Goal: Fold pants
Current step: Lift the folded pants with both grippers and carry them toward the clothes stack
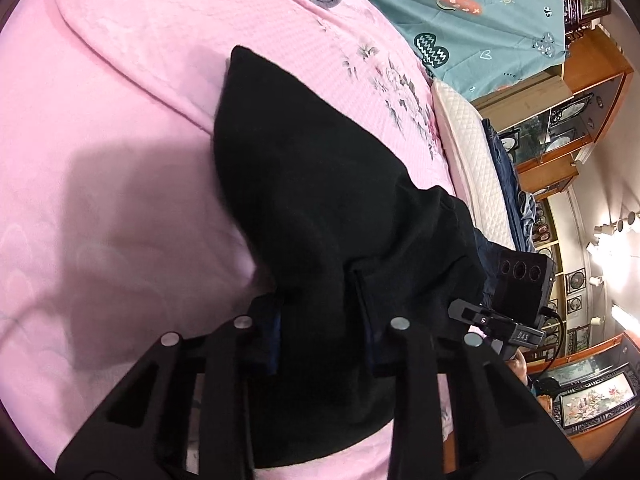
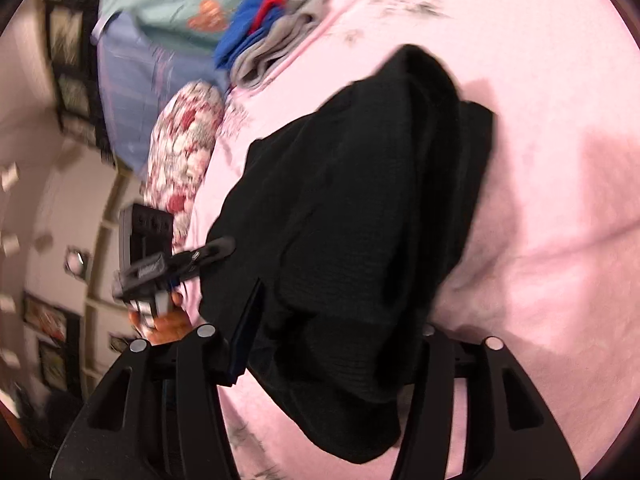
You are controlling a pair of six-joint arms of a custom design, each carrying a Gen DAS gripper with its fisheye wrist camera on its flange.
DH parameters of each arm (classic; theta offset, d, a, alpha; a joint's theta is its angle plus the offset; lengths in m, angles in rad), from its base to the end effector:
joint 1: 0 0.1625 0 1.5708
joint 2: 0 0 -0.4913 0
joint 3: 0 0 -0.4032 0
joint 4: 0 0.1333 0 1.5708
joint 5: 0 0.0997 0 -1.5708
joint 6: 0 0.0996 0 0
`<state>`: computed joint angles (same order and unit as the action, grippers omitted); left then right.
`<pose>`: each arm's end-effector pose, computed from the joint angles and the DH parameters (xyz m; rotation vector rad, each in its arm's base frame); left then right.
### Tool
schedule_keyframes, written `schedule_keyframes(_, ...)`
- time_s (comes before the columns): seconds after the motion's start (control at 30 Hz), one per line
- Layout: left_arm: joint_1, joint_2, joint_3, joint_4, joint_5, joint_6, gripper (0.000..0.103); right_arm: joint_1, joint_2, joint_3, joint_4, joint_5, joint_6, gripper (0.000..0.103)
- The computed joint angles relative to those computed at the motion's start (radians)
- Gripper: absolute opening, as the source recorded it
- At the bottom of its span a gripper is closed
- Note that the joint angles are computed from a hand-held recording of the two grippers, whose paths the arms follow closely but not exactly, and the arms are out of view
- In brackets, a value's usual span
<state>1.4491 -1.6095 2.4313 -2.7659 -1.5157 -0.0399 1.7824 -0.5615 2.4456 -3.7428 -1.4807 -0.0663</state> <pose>0.0911 -0.3986 0.3019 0.1093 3.0606 -0.5833 0.2263 -0.3762 -0.0263 -0.4352 2.9703 -0.4242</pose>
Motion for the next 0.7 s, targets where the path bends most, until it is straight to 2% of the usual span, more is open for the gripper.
schedule_keyframes(0.07,-0.033,-0.014,0.000,0.003,0.020,-0.009,0.027,0.000,-0.003,0.003,-0.007,-0.005,-0.014,0.048)
schedule_keyframes(0.1,-0.043,-0.023,-0.004,0.010,0.023,-0.011,0.026,0.000,-0.009,0.004,-0.006,-0.002,-0.020,0.040)
schedule_keyframes(0.13,-0.063,-0.034,-0.010,0.016,0.032,-0.015,0.026,0.001,-0.014,0.004,-0.004,0.001,-0.023,0.038)
schedule_keyframes(0.27,-0.172,-0.089,-0.061,0.062,0.120,-0.028,0.025,0.071,-0.066,-0.038,0.068,-0.025,-0.034,0.035)
schedule_keyframes(0.37,-0.251,-0.115,-0.129,0.097,0.205,-0.027,0.025,0.138,-0.111,-0.107,0.171,-0.059,-0.047,0.032)
schedule_keyframes(0.47,-0.335,-0.100,-0.255,0.120,0.334,-0.004,0.025,0.215,-0.151,-0.220,0.268,-0.092,-0.073,0.032)
schedule_keyframes(0.57,-0.369,-0.052,-0.380,0.108,0.406,0.013,0.025,0.280,-0.170,-0.371,0.349,-0.106,-0.117,0.032)
schedule_keyframes(0.63,-0.392,0.007,-0.483,0.047,0.473,0.067,0.025,0.313,-0.159,-0.479,0.383,-0.114,-0.152,0.032)
schedule_keyframes(0.7,-0.386,0.064,-0.571,-0.008,0.481,0.112,0.025,0.333,-0.140,-0.578,0.417,-0.110,-0.194,0.032)
